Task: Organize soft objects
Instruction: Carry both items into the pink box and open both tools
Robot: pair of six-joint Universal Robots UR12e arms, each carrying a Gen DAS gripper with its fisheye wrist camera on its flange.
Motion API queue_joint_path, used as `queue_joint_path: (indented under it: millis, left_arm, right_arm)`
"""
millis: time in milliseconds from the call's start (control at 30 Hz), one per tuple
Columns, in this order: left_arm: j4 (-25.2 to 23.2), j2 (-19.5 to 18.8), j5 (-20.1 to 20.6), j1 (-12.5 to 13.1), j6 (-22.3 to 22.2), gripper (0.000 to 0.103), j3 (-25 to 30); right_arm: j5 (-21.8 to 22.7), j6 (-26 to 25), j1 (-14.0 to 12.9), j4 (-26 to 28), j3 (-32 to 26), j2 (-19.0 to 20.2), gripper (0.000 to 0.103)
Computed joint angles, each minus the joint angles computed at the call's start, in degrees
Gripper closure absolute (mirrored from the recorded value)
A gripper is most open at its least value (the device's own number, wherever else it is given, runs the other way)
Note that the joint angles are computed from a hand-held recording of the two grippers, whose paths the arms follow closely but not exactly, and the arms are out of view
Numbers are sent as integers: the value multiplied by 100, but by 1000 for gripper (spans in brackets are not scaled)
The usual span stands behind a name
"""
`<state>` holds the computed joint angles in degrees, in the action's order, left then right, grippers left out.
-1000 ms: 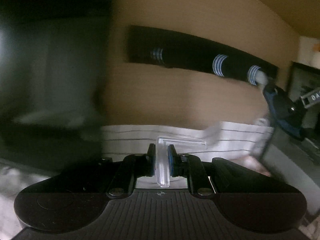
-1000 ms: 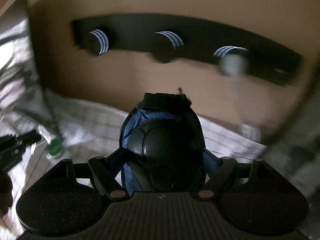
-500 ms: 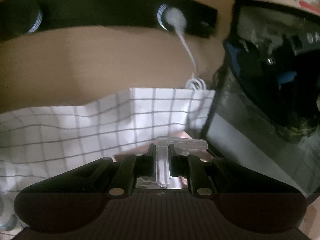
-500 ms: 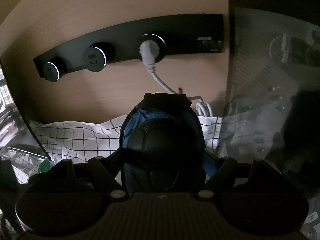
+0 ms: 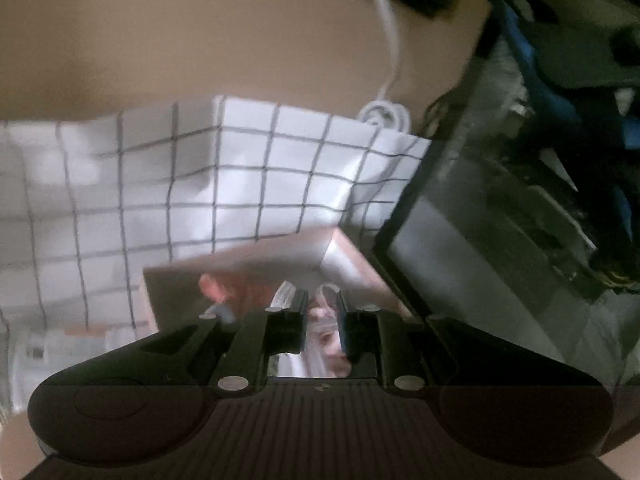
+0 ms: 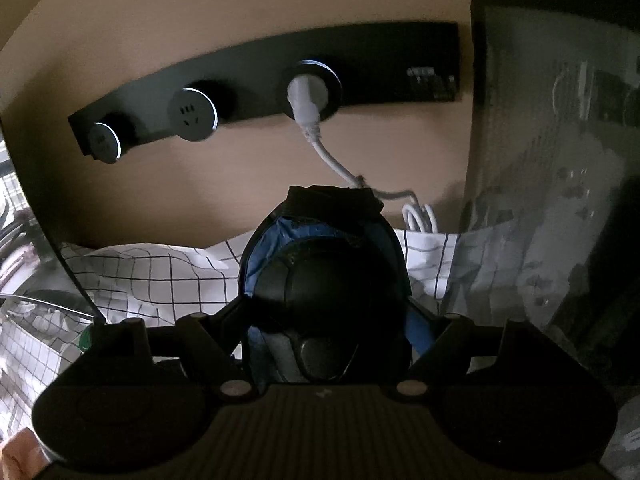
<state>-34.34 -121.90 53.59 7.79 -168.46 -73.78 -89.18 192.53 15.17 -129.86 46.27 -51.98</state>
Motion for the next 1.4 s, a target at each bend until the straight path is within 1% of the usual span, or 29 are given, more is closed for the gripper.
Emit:
queue_joint_path:
  millis: [67,167,233,333,467,567,600,667,733,767,900,967,1033,1100,1133,1167,1267,1300,1333,1400]
  left_arm:
    - [146,21,-125,53,-131,86,-65]
    - [276,79,-193,111,-6,86,-122]
    - [251,171,-240,191,1,86,-189]
    - [126,353,-243,333,-110,86,-335]
    - [-79,671,-282,561,-423,86,-649]
    - [-114,943,-331,761,-505,86,-994]
    - [-99,1028,-318,828,-526,86,-1103]
    - [-84,1166,-290,957,-530,86,-1294]
    - [-99,1303,-121,1073,-565,86,-1471]
    - [-82,1369,-4,1125,-601,86,-1566]
    - [20,1552,250,1325,-867,86,-1887]
    - [48,1615,466,1403,-996,86,-2024]
    - [31,1668,746,1468,-1106,86,-2144]
    - [1,1692,903,1524,-1149,86,-2214]
    - [9,1694,954,1547,-1159,86,-2243]
    - [101,1695,995,1566,-1179,86,-2287]
    - [573,1693,1101,1608,-1298,86,-2441]
    - [605,1679,1121,1609,-1361,86,-2434]
    - [523,1662,1111,1608,-1392,86,-2392]
    - [362,1644,960,1620,-1356,86,-2340]
  right_arm:
    - [63,121,-13,53,-19,36,23]
    - [215,335,-29,198,-101,134,23]
    - [263,437,-24,300,-170,216,23]
    - [317,536,-8,514,-291,359,23]
    - [415,727,4,1107,-662,687,23]
    - [422,754,20,1843,-1200,1082,23]
    - [356,749,33,2096,-1403,1228,23]
    - [89,716,72,2385,-1683,1452,23]
    - [-150,761,90,2614,-1977,1673,23]
    - [-185,852,86,2702,-2095,1764,23]
    - [-129,978,80,2685,-2125,1812,23]
    - [-78,967,82,2427,-1855,1675,23]
    - [68,999,61,2257,-1632,1539,23]
    - [212,1015,32,1998,-1305,1334,23]
    - [279,995,23,1911,-1262,1295,23]
    - [308,962,18,1795,-1139,1200,23]
    - [179,863,46,1309,-730,894,23]
    - [137,825,48,1187,-632,815,23]
    - [49,790,70,1093,-562,757,23]
    - [-94,672,112,906,-399,668,23]
